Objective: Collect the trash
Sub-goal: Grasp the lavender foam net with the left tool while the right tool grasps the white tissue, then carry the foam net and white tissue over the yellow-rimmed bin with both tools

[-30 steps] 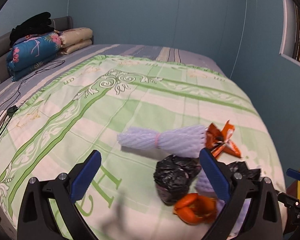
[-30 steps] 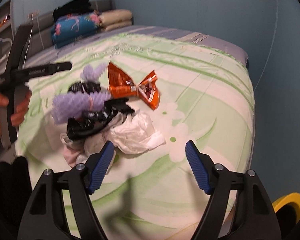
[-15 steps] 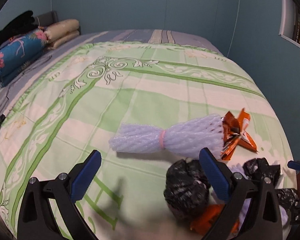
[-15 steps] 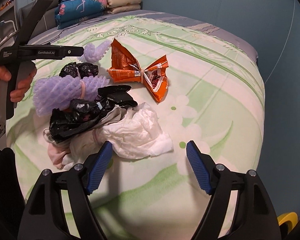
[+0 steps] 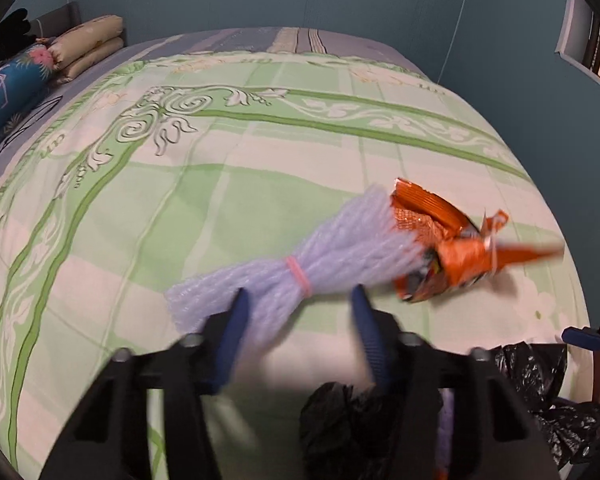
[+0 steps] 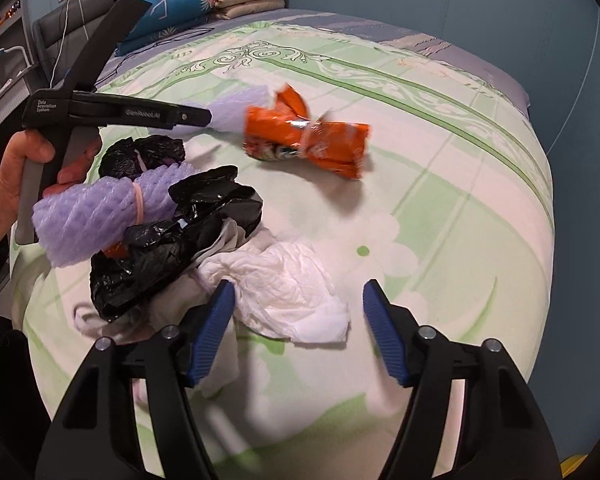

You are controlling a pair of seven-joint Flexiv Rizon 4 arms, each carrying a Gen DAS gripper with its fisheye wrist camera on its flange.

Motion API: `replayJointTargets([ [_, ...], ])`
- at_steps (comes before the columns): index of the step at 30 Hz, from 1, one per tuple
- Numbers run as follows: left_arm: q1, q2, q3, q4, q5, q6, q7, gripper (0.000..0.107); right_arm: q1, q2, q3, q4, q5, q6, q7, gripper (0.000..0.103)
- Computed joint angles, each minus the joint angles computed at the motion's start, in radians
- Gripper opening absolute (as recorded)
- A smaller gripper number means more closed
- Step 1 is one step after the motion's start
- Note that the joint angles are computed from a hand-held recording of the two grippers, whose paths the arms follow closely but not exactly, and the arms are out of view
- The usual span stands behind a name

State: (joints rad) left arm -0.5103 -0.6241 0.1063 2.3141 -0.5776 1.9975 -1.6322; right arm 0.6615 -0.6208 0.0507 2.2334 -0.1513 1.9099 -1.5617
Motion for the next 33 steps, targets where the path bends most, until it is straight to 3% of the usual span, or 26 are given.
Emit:
replayJointTargets([
  [4, -0.001, -0.009, 0.008, -0.011, -0.004, -0.017, 0.004, 0.018, -0.020, -0.009, 0.020, -0.023, -0.021, -0.036, 0.012, 0.048],
  [12, 0.001, 0.008, 0.003, 0.013, -0.007, 0.018, -0.034, 0.009, -0.100, -0.011, 0.098, -0.029, -0.078, -0.054, 0.044, 0.011],
  [18, 0.036, 0.043, -0.033, 0.053, 0.007, 0.064, -0.070, 0.006, -0.164, 0.000, 0.142, -0.023, -0.104, -0.062, 0.089, 0.008],
  [26, 0.020, 0.086, -0.046, 0.103, -0.029, 0.114, -0.081, 0.006, -0.140, 0.046, 0.087, 0.034, -0.067, -0.006, 0.112, 0.007],
  [33, 0.005, 0.132, -0.071, 0.161, -0.062, 0.172, -0.112, 0.006, -0.163, 0.092, 0.089, 0.082, -0.039, 0.039, 0.116, 0.007],
])
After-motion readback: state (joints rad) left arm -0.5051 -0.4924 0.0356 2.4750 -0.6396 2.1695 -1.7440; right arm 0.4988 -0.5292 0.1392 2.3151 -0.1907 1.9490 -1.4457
